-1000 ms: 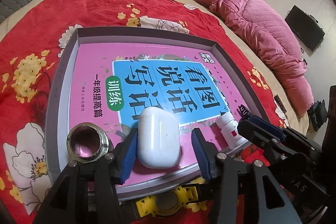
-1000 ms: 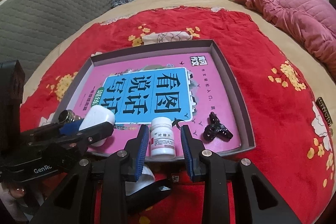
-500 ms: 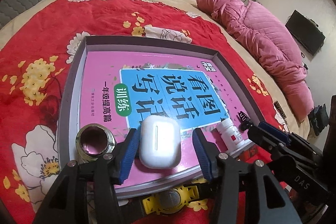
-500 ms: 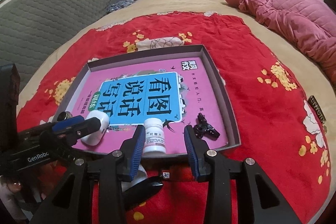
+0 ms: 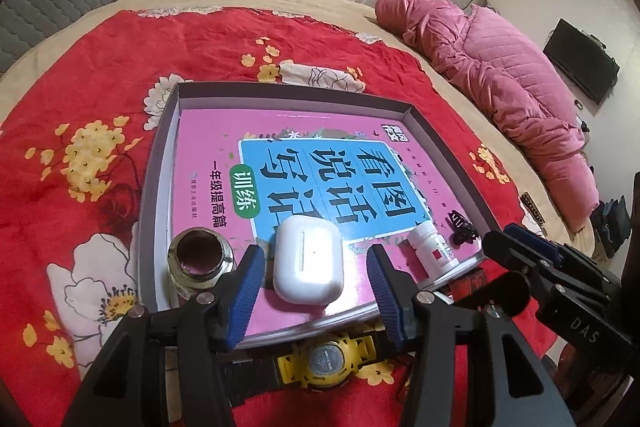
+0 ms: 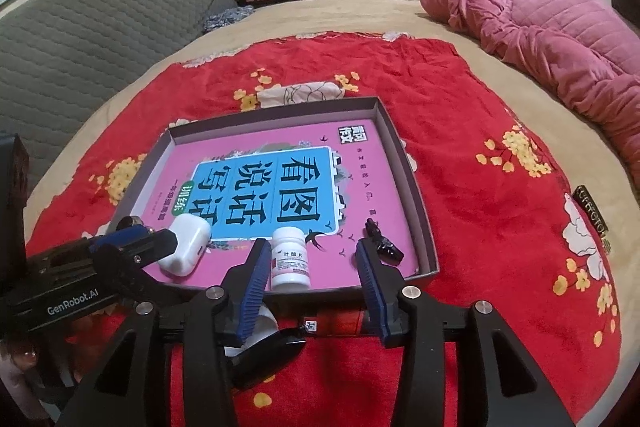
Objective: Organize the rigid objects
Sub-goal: 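Withdraw both open tools up from the grey box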
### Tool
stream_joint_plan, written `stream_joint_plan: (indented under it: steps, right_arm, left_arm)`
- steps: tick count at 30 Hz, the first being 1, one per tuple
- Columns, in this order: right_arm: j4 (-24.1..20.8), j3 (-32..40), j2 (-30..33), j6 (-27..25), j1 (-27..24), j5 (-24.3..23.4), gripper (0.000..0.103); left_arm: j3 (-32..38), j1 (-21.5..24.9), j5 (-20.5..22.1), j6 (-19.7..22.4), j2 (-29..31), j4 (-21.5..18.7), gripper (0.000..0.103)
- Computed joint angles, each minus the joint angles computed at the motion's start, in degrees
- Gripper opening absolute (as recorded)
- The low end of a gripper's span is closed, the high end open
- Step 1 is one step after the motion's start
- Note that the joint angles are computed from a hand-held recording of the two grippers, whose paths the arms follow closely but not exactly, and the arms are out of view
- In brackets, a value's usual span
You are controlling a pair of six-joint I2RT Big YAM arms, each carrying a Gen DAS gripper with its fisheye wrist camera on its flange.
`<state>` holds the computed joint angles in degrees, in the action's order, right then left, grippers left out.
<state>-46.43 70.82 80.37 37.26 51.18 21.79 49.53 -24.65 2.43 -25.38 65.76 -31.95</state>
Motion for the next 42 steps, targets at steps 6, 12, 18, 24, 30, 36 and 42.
stream_joint_plan:
  steps: [6, 12, 18, 24, 30, 36, 42]
  right_arm:
    - [-0.7, 0.2, -0.5, -0.1, 0.5, 0.9, 0.049]
    - [-0.9, -0.5, -1.8, 0.7, 0.5, 1.6, 0.055]
    - [-0.1, -1.5, -3.4, 1.6, 0.5, 1.9, 0.058]
    - [0.6, -2.5, -5.0, 2.3, 0.3, 2.1, 0.060]
    - [0.7, -2.8, -5.8, 2.1, 0.7, 2.7, 0.061]
    - [1.6, -3.2, -6.9, 1.2, 1.1, 3.8, 0.068]
    - [2.6, -3.8, -8.5, 1.3, 1.0, 4.9, 0.071]
  left_arm:
    - [-0.8, -0.1, -0.4, -0.4, -2.2, 0.2, 0.053]
    - [-1.4, 0.3, -0.9, -0.7, -4.1, -0.1, 0.053]
    - [-2.1, 0.4, -2.3, -1.2, -6.5, -0.2, 0.053]
    - [-2.4, 0.0, -3.6, -1.8, -8.3, -0.6, 0.053]
    - [-2.4, -0.6, -5.8, -1.8, -10.3, -1.1, 0.053]
    - [-2.8, -0.2, -7.2, -2.4, -12.3, -2.4, 0.069]
    - [-3.2, -0.3, -7.9, -2.5, -14.0, -3.6, 0.069]
